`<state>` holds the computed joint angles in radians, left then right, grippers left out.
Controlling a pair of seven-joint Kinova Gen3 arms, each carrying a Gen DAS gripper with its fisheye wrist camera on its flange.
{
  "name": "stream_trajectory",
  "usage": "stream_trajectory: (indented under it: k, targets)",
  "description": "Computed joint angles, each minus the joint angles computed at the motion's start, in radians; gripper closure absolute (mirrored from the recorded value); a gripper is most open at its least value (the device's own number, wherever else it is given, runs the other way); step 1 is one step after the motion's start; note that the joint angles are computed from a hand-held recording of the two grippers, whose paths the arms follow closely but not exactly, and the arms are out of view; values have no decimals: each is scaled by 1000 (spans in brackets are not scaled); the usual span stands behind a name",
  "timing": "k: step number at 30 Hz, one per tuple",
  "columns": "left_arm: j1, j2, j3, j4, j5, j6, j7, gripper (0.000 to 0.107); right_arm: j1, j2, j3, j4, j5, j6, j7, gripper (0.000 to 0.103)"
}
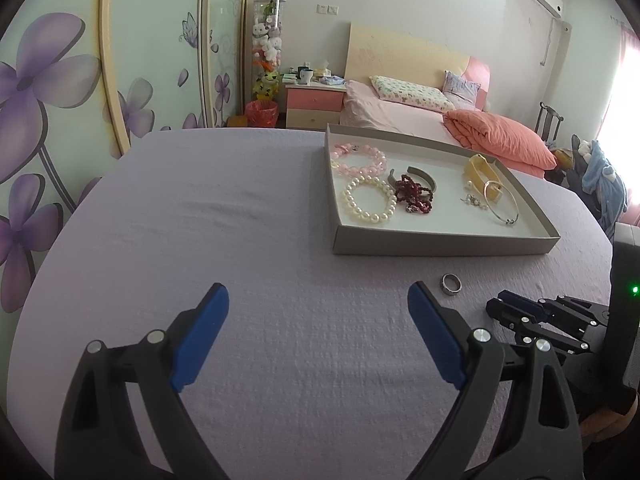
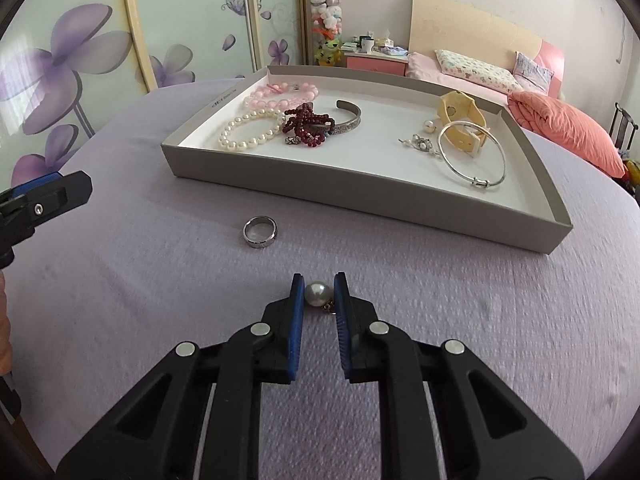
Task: Organize jewelry
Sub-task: 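Grasp the single pearl earring on the bed with the right tool, then grasp the silver ring with the left tool while the right tool holds the earring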
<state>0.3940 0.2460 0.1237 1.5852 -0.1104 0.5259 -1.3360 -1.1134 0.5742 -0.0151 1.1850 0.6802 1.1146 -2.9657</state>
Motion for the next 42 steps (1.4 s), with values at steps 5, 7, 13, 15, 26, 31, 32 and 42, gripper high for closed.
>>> stream_trajectory:
  k: [5,7,13,15,26,31,32,42]
  targets:
    - [20,16,8,-15,-9,16,-9,17,6,-53,2,75,-6,-11,-75,88]
    - [29,23,13,-22,-9,22,-14,17,7,-80,1,115,11,-8,-119,88]
    - [83,70,25,-70,-23,53,-37,17,25,-171,-27,240,84,14,-273,88]
    - [111,92,23,-96,-34,70,-33,17,36,-193,-43,267,107,22,-306,88]
    - [235,209,-21,-233,-107,156,48,24,104,-243,-116,361,160,-9,-388,88]
    - [257,254,-29,-294,-117,201,69,35,122,-257,-128,390,167,-33,-406,88]
    - [264,262,-35,-304,-122,209,77,36,125,-258,-130,393,168,-36,-406,88]
    - [290,285,-46,-339,-144,210,109,53,138,-261,-137,401,170,-58,-407,88]
